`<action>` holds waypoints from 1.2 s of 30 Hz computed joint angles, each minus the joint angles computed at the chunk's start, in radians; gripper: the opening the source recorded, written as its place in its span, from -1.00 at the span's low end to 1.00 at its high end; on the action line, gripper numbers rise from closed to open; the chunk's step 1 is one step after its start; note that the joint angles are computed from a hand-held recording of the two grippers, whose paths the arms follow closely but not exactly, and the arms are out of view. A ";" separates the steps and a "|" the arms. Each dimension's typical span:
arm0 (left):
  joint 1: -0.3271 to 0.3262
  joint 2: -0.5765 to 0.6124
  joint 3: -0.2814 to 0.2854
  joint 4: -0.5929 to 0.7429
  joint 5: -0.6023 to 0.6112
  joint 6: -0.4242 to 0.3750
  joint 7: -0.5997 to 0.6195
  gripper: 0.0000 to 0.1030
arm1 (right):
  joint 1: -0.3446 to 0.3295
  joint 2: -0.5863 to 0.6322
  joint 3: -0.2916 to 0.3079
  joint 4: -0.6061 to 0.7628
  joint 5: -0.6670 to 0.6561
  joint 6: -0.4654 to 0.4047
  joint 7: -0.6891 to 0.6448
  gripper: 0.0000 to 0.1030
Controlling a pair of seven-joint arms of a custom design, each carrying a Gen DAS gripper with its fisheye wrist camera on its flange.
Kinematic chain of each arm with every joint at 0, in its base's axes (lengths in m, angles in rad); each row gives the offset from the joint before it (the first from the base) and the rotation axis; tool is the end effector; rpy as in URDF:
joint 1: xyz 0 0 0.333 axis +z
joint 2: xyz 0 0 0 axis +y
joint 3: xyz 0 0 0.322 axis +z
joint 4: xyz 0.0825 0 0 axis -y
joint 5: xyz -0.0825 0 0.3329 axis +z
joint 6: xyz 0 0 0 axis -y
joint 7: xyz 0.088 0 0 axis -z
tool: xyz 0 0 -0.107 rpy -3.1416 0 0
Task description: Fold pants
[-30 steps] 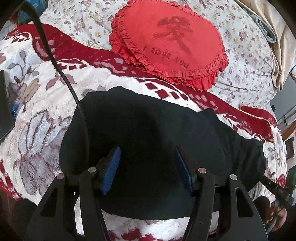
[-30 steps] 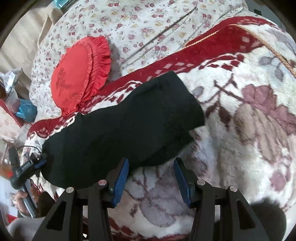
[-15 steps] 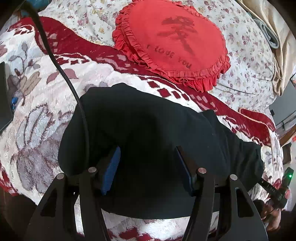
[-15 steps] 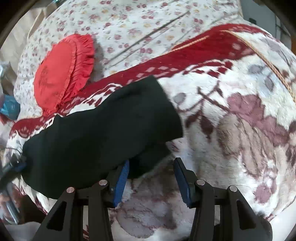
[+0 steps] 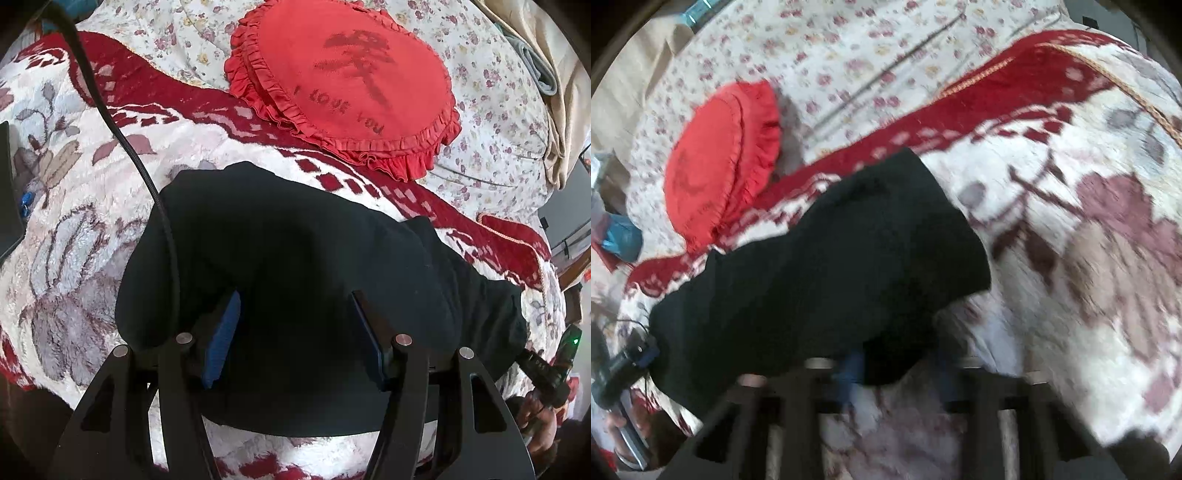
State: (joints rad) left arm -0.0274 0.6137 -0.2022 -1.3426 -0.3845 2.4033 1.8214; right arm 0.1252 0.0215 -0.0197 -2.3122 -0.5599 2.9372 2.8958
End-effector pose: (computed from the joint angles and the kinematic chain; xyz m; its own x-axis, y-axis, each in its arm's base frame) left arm 0.7058 -0.1272 0.4485 -0.2620 -0.8989 0.3513 -0.8857 0.0794 -0.4574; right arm 0.5070 0.0882 0.4375 -0.5309 -0.7709 -0.3519 -0.6014 0.6353 -0.4844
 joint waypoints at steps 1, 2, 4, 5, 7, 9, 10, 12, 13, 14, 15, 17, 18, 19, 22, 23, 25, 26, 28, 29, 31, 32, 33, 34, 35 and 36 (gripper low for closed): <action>0.000 -0.002 0.000 -0.002 0.000 -0.001 -0.002 0.17 | -0.002 -0.003 -0.004 -0.001 -0.033 0.008 0.026 -0.73; 0.001 -0.001 -0.001 0.002 0.000 -0.006 -0.002 0.17 | -0.001 -0.018 -0.008 0.002 -0.107 -0.007 0.086 -0.74; 0.005 -0.001 -0.004 0.007 -0.004 -0.019 0.002 0.17 | 0.001 -0.075 0.011 0.012 -0.212 -0.114 0.128 -0.74; 0.008 -0.002 -0.005 0.008 -0.006 -0.023 0.004 0.17 | -0.001 -0.099 0.019 0.004 -0.210 -0.138 0.111 -0.74; 0.011 -0.003 -0.005 0.008 -0.011 -0.027 0.007 0.16 | 0.001 -0.127 0.030 -0.008 -0.157 -0.184 0.043 -0.74; 0.006 -0.003 -0.002 0.005 -0.010 -0.023 0.001 0.16 | 0.009 -0.104 0.042 0.005 -0.100 -0.240 -0.023 -0.74; 0.002 -0.005 0.000 0.002 -0.007 -0.019 -0.003 0.17 | 0.010 -0.093 0.041 0.003 -0.073 -0.237 -0.037 -0.74; 0.000 -0.014 -0.001 -0.006 -0.005 -0.020 -0.004 0.17 | 0.002 -0.084 0.031 -0.026 -0.027 -0.199 -0.025 -0.70; 0.004 -0.020 -0.005 -0.011 -0.008 -0.019 0.006 0.17 | 0.006 -0.103 0.011 -0.051 -0.018 -0.165 -0.002 -0.54; 0.009 -0.032 -0.011 -0.023 -0.015 -0.011 0.024 0.17 | -0.012 -0.119 0.027 -0.054 -0.014 -0.186 0.007 -0.41; 0.010 -0.045 -0.013 -0.038 -0.018 0.005 0.042 0.17 | -0.018 -0.132 0.035 -0.047 -0.033 -0.227 0.021 -0.32; 0.005 -0.072 -0.010 -0.072 -0.015 0.050 0.069 0.17 | -0.050 -0.174 0.095 -0.009 -0.136 -0.412 0.087 -0.32; 0.002 -0.083 -0.011 -0.084 -0.014 0.069 0.083 0.17 | -0.051 -0.195 0.100 -0.005 -0.163 -0.451 0.105 -0.32; 0.001 -0.087 -0.014 -0.088 -0.016 0.075 0.094 0.18 | -0.029 -0.229 0.071 -0.019 -0.199 -0.434 0.146 -0.32; -0.011 -0.079 -0.019 -0.076 -0.018 0.072 0.112 0.24 | -0.049 -0.247 0.072 -0.024 -0.246 -0.301 0.170 -0.31; -0.020 -0.074 -0.018 -0.070 -0.013 0.069 0.110 0.24 | -0.044 -0.227 0.070 -0.011 -0.241 -0.262 0.138 -0.31; -0.031 -0.063 -0.021 -0.060 -0.012 0.067 0.108 0.24 | -0.026 -0.158 0.062 0.031 -0.204 -0.177 0.046 -0.31; -0.039 -0.056 -0.022 -0.055 -0.010 0.072 0.107 0.24 | -0.018 -0.119 0.063 0.054 -0.188 -0.145 0.021 -0.31; -0.059 -0.043 -0.011 -0.043 0.013 0.075 0.090 0.24 | -0.007 -0.054 0.059 0.081 -0.178 -0.071 0.007 -0.31; -0.070 -0.034 -0.006 -0.034 0.026 0.081 0.082 0.24 | -0.001 -0.011 0.054 0.103 -0.155 -0.032 -0.016 -0.31; -0.084 -0.016 0.004 -0.014 0.051 0.083 0.064 0.24 | 0.014 0.060 0.049 0.149 -0.059 -0.011 -0.113 -0.31; -0.091 -0.002 0.010 0.003 0.067 0.080 0.054 0.24 | 0.022 0.092 0.041 0.177 -0.039 -0.012 -0.139 -0.31; -0.098 0.016 0.018 0.027 0.083 0.071 0.040 0.24 | 0.035 0.112 0.029 0.193 -0.038 -0.021 -0.143 -0.31; -0.102 0.031 0.022 0.047 0.096 0.060 0.027 0.24 | 0.039 0.135 0.025 0.214 -0.010 -0.042 -0.171 -0.31; -0.106 0.050 0.026 0.074 0.110 0.046 0.015 0.24 | 0.041 0.158 0.021 0.233 0.017 -0.047 -0.195 -0.31; -0.109 0.066 0.028 0.096 0.121 0.035 0.007 0.24 | 0.045 0.177 0.010 0.245 0.031 -0.045 -0.201 -0.31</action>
State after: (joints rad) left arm -0.1360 0.6800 -0.1744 -1.2470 -0.2639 2.4385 1.8285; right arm 0.1701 0.1984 -0.0098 -2.0670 -0.5289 2.8924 2.6945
